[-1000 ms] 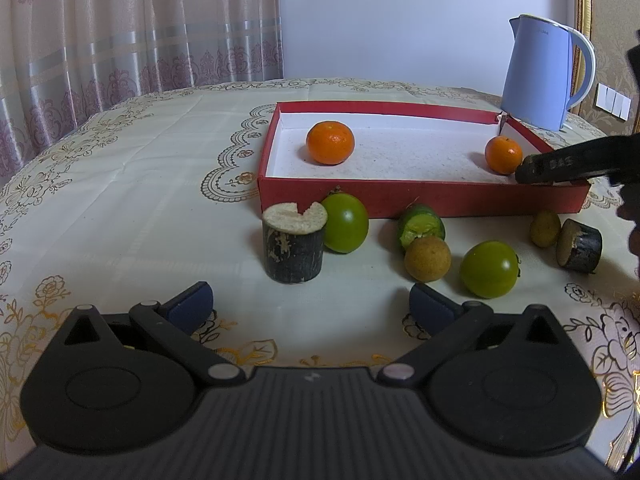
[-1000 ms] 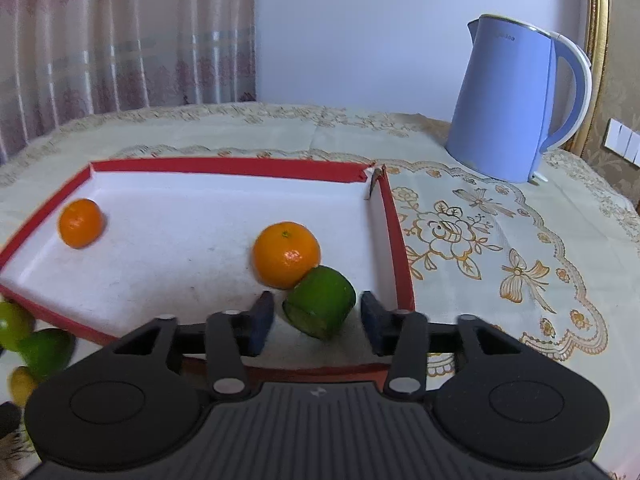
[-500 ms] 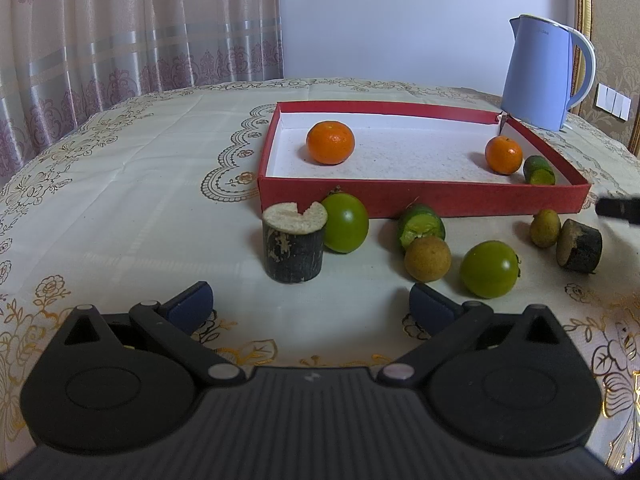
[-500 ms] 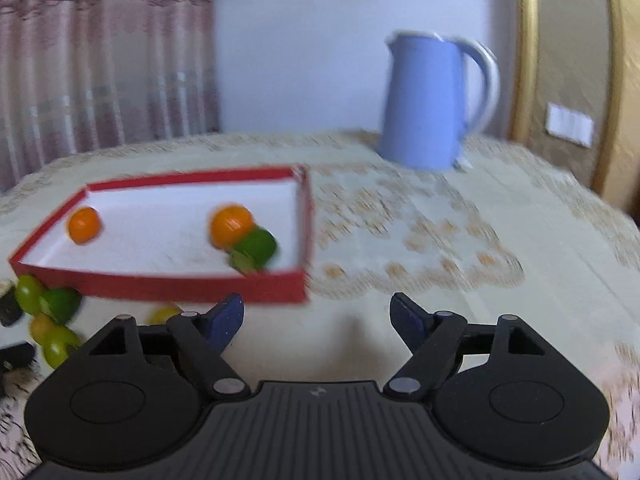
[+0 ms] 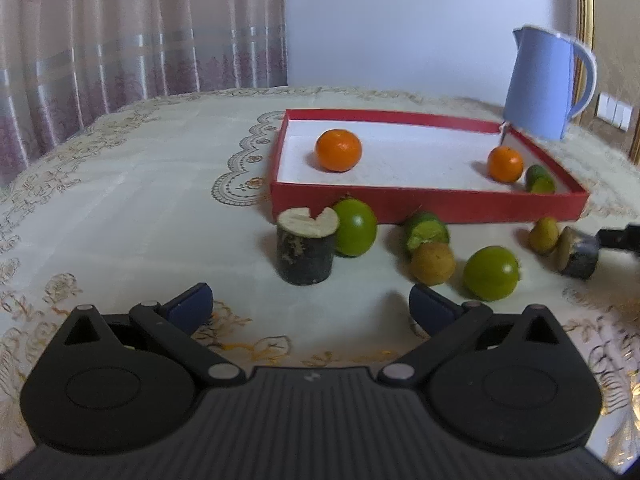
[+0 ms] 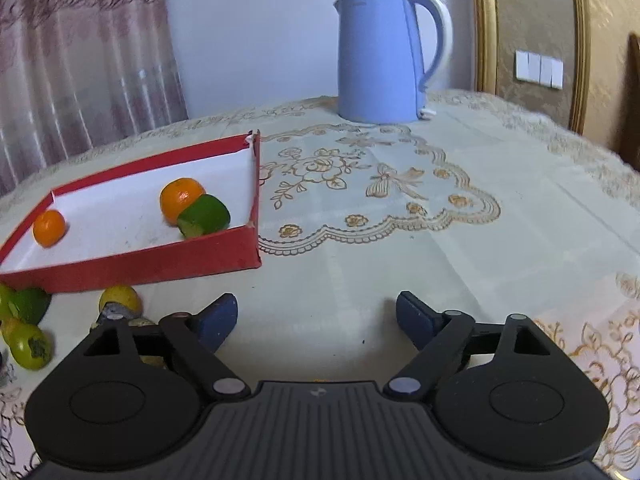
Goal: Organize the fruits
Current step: 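Withdraw the right gripper and move the left gripper to the dark cylinder, then close the left gripper on the dark cut cylinder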
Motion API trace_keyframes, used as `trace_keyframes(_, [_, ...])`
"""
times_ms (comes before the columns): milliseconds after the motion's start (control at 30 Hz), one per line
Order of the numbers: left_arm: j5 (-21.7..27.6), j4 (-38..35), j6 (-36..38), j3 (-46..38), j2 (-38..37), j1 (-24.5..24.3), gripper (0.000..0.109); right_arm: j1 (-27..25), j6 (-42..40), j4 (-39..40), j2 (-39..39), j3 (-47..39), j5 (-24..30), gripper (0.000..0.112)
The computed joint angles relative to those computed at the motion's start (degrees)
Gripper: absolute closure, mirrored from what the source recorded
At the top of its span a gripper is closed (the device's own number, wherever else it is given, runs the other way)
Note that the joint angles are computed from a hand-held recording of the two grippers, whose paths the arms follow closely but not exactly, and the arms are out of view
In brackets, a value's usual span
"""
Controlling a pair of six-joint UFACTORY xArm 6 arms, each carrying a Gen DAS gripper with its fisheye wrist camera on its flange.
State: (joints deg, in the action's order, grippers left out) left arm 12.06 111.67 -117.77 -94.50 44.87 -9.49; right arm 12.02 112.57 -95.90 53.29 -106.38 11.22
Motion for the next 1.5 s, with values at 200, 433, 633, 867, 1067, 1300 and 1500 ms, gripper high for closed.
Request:
trace_keyframes(200, [3.0, -3.3, 4.1, -0.4, -0.3, 0.1, 0.006, -0.4, 2.0, -1.6, 0.3, -0.5, -1.2, 0.023])
trace_keyframes(433, [0.2, -16.4, 16.8, -3.1, 2.2, 1.8, 0.007, -0.4, 2.0, -1.6, 0.2, -0.4, -1.3, 0.022])
trace_keyframes(633, [-4.5, -12.0, 12.8, -5.0, 3.3, 3.4, 0.024, 0.0, -2.1, 1.6, 0.4, -0.5, -0.4, 0.021])
trace_keyframes(867, [-8.8, 2.2, 0.5, -6.9, 3.3, 3.6, 0.074, 0.3, -5.1, 3.9, 0.5, -0.4, 0.3, 0.020])
trace_keyframes(1067, [-7.6, 6.4, -3.2, -6.8, 3.0, 2.9, 0.079, 0.4, -5.3, 4.0, 0.6, -0.4, 0.4, 0.020])
trace_keyframes(1300, [-6.9, 11.7, -10.4, -4.9, 0.7, 2.9, 0.079, 0.4, -5.3, 4.0, 0.6, -0.4, 0.4, 0.020])
trace_keyframes(1500, [-6.7, 14.7, -12.1, -6.7, -0.3, 2.6, 0.079, 0.4, -5.4, 4.0, 0.6, -0.4, 0.5, 0.020])
